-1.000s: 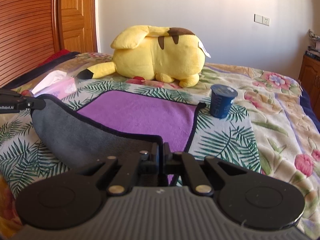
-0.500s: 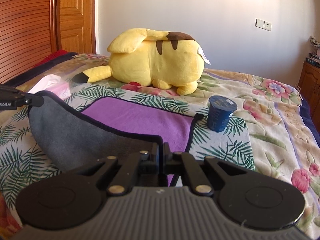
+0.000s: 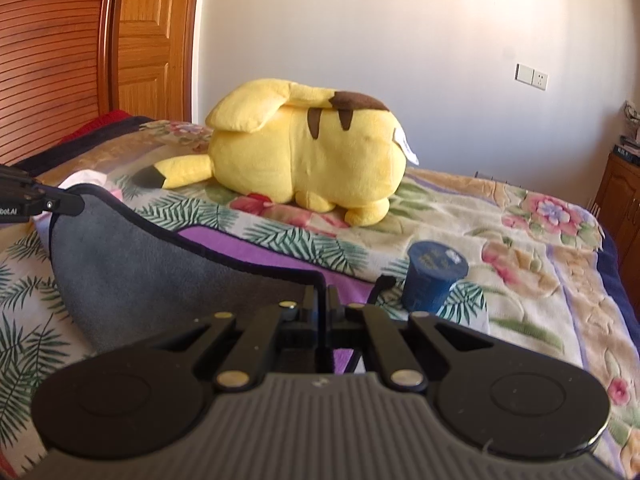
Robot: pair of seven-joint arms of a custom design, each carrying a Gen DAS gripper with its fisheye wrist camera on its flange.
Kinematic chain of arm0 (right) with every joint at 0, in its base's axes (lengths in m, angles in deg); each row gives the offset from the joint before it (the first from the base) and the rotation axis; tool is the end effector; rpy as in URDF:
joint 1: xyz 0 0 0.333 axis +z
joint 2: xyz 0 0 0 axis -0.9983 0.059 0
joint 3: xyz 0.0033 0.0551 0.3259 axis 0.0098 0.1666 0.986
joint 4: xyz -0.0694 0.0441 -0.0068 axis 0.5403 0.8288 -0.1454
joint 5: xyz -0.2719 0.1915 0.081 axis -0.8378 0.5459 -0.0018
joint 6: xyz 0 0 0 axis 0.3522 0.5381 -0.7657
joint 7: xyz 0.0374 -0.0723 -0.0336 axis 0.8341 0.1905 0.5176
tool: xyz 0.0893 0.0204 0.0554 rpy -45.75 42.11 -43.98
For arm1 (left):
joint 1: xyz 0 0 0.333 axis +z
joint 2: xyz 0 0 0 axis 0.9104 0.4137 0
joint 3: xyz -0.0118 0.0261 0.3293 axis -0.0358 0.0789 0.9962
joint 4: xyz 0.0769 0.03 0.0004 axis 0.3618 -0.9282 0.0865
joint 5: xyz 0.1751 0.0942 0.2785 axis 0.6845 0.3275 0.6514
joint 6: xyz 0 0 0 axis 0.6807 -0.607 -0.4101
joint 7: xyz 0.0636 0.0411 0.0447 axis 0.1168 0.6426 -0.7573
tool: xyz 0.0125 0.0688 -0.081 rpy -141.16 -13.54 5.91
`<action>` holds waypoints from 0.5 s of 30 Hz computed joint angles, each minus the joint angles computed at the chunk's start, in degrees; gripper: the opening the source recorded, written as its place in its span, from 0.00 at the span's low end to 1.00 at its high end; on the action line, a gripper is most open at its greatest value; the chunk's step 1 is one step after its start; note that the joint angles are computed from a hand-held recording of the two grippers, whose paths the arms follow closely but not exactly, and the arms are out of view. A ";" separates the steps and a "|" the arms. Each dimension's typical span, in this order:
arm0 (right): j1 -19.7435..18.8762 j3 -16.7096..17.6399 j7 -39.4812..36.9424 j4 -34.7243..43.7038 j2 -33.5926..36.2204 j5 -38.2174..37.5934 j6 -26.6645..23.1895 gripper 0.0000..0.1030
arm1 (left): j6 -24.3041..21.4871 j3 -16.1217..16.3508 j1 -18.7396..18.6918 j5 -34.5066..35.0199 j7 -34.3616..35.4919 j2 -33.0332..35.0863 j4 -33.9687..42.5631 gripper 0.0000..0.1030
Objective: Fold towel
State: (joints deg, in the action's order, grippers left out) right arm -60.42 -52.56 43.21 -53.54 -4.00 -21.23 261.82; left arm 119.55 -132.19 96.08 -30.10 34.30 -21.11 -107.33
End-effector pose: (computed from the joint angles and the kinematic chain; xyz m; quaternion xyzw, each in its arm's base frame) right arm 0.4418 0.2443 0.4584 -0.7454 0.4169 -0.3122 0.4161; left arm 0.3676 -0.1489 0.4894 -0.5725 0.6466 -0.3625 0.3504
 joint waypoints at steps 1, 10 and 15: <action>0.05 -0.11 -0.29 0.36 0.10 0.20 -0.04 0.04 | -0.18 -0.28 0.44 -0.08 0.08 0.10 0.52 0.00; 0.74 -0.79 -3.82 3.89 1.65 2.91 0.04 0.04 | -1.24 -2.63 4.26 1.11 0.70 1.37 4.74 0.00; 1.38 -1.33 -5.60 6.77 3.49 4.64 0.48 0.04 | -0.67 -7.59 10.02 1.46 0.73 1.37 6.82 0.00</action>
State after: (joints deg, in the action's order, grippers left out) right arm -59.04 -53.89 37.61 -46.77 -0.50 -16.60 262.31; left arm 118.88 -139.78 106.09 -28.64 35.03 -19.75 -100.51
